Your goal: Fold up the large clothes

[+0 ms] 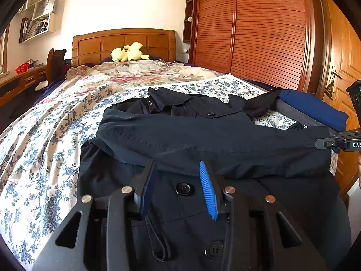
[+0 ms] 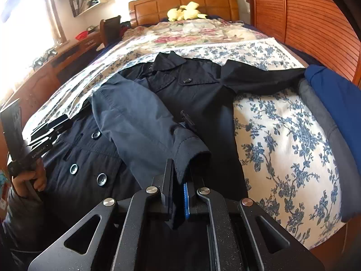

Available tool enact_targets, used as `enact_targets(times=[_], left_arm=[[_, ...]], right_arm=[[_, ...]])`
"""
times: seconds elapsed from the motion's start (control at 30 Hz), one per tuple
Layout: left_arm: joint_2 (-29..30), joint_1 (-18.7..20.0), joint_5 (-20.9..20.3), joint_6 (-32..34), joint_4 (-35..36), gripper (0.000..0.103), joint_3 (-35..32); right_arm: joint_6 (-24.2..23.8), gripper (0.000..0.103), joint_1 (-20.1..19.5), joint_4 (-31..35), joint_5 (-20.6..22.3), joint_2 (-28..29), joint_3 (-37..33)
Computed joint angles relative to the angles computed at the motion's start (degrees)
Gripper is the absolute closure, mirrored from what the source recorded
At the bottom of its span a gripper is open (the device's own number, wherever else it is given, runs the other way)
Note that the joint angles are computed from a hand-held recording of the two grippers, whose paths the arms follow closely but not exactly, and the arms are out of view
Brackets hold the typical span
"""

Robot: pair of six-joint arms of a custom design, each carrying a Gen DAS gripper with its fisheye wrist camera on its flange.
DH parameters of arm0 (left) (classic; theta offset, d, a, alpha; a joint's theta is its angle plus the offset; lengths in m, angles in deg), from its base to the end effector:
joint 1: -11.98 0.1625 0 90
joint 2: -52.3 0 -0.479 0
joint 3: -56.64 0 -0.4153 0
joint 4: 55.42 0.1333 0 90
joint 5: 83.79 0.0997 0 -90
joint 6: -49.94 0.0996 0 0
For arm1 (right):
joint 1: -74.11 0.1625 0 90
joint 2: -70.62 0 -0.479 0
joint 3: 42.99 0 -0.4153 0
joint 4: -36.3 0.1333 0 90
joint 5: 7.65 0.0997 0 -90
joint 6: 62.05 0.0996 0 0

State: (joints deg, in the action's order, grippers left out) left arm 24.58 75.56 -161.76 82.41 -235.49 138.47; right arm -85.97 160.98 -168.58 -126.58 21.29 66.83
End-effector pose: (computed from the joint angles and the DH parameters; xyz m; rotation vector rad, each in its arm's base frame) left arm -0.2204 -0.7898 0.0286 1.2796 2.4596 -0.8826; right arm 0.0497 -0.6493 0.1947 0.1133 -2.2812 0.9945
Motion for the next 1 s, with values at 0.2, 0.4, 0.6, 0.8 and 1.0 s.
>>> enact_targets(times=[0.2, 0.4, 0.6, 0.8, 1.0], left_arm=[[0.14, -0.07, 0.09, 0.00, 0.00, 0.065, -0.14], [0.72, -0.17, 0.48, 0.01, 0.14, 0.065, -0.68], [1.21, -0.41, 0.80, 0.22, 0.03, 0.065, -0.80], [1.67, -0.44, 1.15, 0.42, 0.48, 0.065, -1.17], [1.81, -0.18, 2.06, 0.09, -0.63, 0.065, -1.15]], right_arm=[[-5.86, 0.055, 1.98, -6.35, -9.07, 2.72, -2.20], [-9.14, 0.050, 1.77, -8.53, -7.01, 3.43, -3.10], [-11.50, 0.050, 1.07, -4.13, -7.85, 7.11, -7.83], [-9.24, 0.050, -1.73, 2.63, -8.67, 9.23, -10.87], [-8.77, 0.049, -2.36, 1.86, -7.05, 8.96, -9.85]])
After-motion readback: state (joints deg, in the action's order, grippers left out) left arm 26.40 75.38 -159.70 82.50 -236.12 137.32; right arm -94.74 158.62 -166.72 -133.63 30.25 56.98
